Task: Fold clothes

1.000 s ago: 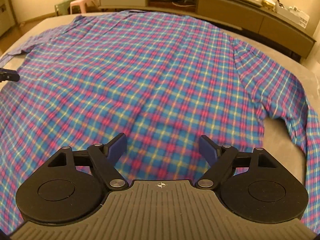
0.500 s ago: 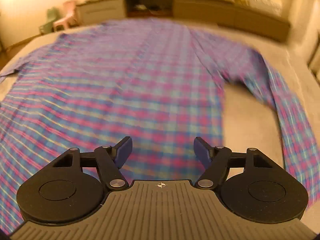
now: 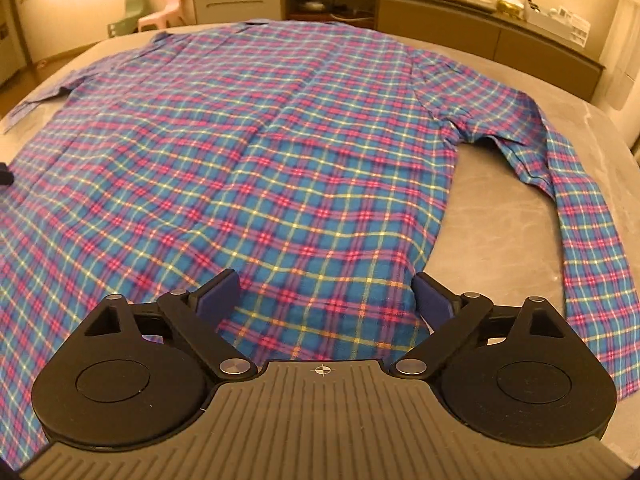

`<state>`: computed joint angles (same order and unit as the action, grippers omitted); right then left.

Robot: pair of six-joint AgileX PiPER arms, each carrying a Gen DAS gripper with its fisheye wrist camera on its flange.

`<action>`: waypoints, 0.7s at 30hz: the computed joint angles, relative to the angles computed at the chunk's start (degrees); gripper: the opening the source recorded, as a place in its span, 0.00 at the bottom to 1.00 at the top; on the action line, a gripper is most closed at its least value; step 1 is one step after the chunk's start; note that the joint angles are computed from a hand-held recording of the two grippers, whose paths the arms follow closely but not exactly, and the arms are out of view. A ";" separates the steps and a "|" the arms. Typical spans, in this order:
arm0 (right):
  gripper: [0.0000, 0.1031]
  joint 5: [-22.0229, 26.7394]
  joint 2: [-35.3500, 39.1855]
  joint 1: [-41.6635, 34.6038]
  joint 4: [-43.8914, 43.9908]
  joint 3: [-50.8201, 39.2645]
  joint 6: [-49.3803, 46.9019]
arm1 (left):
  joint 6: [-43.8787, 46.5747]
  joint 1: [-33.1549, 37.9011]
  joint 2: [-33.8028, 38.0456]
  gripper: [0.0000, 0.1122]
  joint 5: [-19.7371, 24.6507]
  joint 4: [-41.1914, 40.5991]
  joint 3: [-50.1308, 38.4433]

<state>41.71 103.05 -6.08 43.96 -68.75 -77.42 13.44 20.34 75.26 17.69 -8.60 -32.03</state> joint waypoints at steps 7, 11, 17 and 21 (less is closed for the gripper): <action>0.72 -0.04 4.43 -11.41 4.54 -10.63 6.97 | -4.32 -1.98 -3.11 0.38 13.60 -4.88 -8.48; 0.76 -2.94 9.67 -14.21 -0.08 -16.73 11.26 | -6.25 -8.80 -3.70 0.42 17.06 -10.71 -14.35; 0.48 0.58 13.16 -15.27 -3.51 -21.68 12.23 | -1.86 -24.58 7.65 0.48 19.65 -25.47 -28.82; 0.00 3.75 14.88 -16.10 -4.83 -25.82 16.92 | -0.08 -35.83 18.15 0.51 14.83 -28.66 -38.68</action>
